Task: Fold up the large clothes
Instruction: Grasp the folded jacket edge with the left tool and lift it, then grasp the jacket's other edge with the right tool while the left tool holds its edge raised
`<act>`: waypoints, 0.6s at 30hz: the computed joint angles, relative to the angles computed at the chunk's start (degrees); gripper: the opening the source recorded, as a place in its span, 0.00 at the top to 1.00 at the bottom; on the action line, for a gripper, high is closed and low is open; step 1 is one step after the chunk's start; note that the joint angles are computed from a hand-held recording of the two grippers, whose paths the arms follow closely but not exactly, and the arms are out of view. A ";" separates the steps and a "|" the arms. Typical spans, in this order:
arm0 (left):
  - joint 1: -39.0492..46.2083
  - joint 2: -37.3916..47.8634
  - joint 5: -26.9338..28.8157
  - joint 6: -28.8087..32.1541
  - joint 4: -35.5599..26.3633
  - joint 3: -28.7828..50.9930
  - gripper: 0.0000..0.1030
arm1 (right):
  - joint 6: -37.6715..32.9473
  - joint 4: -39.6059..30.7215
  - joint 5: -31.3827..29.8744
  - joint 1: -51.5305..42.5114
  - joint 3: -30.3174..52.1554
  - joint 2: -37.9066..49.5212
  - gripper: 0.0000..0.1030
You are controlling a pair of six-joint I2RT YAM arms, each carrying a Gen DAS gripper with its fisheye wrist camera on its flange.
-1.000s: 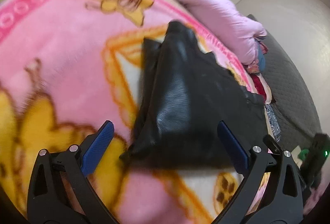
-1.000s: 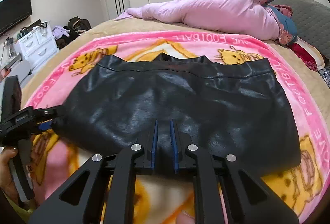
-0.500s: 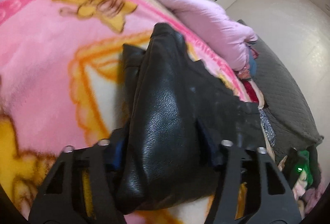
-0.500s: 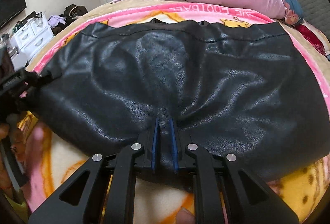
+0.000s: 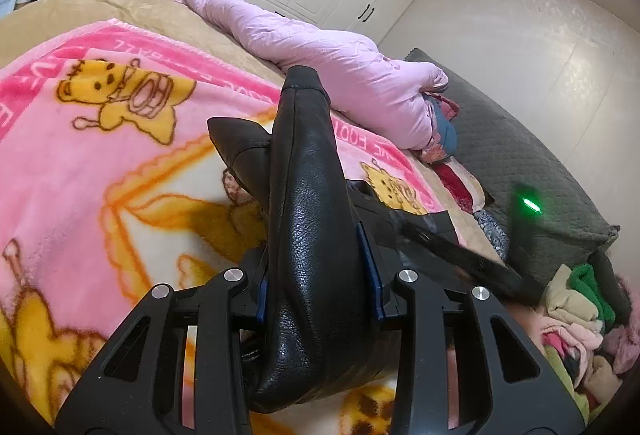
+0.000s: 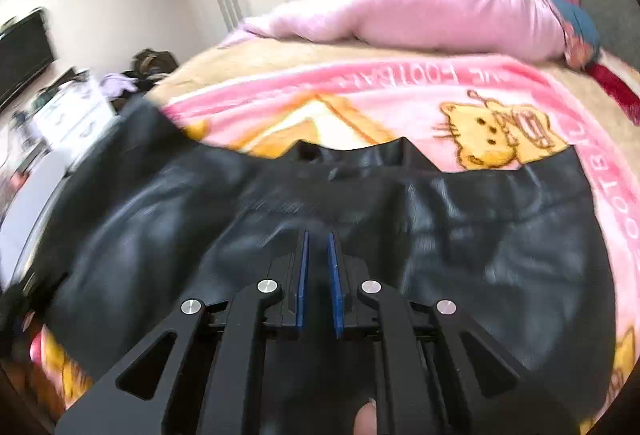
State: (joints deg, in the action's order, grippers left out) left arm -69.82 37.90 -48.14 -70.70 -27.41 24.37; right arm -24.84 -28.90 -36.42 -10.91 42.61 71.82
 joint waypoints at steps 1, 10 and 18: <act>0.18 0.07 0.19 0.12 0.25 -0.04 0.74 | 0.32 0.51 0.82 1.11 1.06 3.09 0.91; 1.61 4.28 2.16 3.72 2.05 3.78 0.74 | -8.19 -9.58 -3.37 -4.29 3.07 6.01 0.91; -0.97 12.57 -0.12 6.34 3.45 10.79 0.74 | -46.25 -36.83 -0.94 -30.52 -0.35 8.07 0.90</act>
State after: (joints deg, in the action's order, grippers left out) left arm -70.79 50.47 -48.26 -64.37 -23.96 35.16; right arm -71.09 -65.74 -37.36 -41.43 42.27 79.88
